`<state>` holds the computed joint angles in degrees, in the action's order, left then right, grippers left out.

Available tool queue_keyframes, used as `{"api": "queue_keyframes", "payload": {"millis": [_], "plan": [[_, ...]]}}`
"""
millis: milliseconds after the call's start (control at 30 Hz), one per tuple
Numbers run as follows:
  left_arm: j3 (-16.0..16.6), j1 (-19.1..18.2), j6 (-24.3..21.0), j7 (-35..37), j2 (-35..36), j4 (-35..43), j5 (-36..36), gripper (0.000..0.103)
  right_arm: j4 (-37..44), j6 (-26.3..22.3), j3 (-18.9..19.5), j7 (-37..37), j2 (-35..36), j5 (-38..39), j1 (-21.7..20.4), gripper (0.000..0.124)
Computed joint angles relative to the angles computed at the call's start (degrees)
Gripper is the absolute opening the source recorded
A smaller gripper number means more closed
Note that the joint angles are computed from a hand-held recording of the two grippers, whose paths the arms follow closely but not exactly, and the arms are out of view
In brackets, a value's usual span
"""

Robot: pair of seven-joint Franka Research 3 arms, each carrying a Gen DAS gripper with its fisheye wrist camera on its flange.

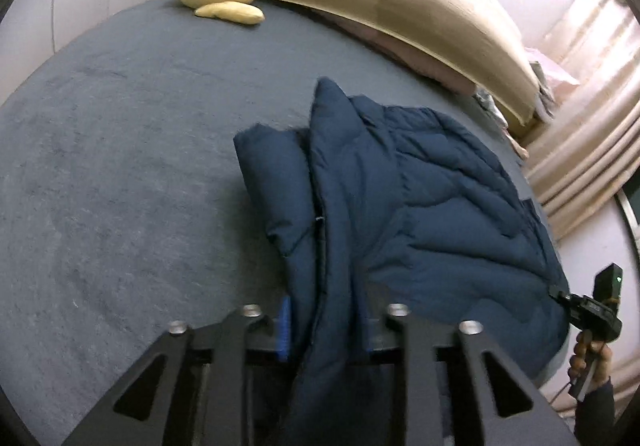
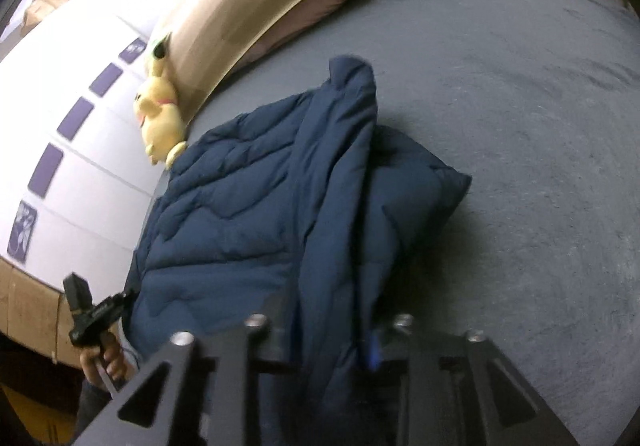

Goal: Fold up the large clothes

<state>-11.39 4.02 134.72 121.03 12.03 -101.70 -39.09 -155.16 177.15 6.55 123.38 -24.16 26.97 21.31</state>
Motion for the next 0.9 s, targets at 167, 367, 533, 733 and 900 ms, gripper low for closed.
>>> {"api": "queue_keyframes", "payload": {"millis": [167,367,533,733,900], "plan": [[0.9,0.4,-0.7,-5.2,0.0,1.8,5.3,0.074,-3.7,-1.5,4.5,5.9,-5.8,-2.6,-5.4,0.075],[0.6,1.4,0.9,-1.7,1.4,8.3,3.3,0.074,-3.1,-5.0,6.8,10.4,-11.5,-9.2,-12.9,0.075],[-1.9,-0.1,-9.1,-3.3,13.0,24.7,8.0,0.074,6.5,-3.5,-4.7,-0.3,1.0,-6.4,-4.5,0.075],[-3.4,-3.5,-17.4,-12.9,26.3,43.5,17.4,0.074,15.8,-5.3,-6.8,-8.1,12.5,-0.5,-3.8,0.075],[-4.8,-5.3,-21.7,-15.8,33.5,54.3,21.0,0.074,21.1,-8.1,-6.7,-14.1,17.8,5.2,-5.1,0.073]]}}
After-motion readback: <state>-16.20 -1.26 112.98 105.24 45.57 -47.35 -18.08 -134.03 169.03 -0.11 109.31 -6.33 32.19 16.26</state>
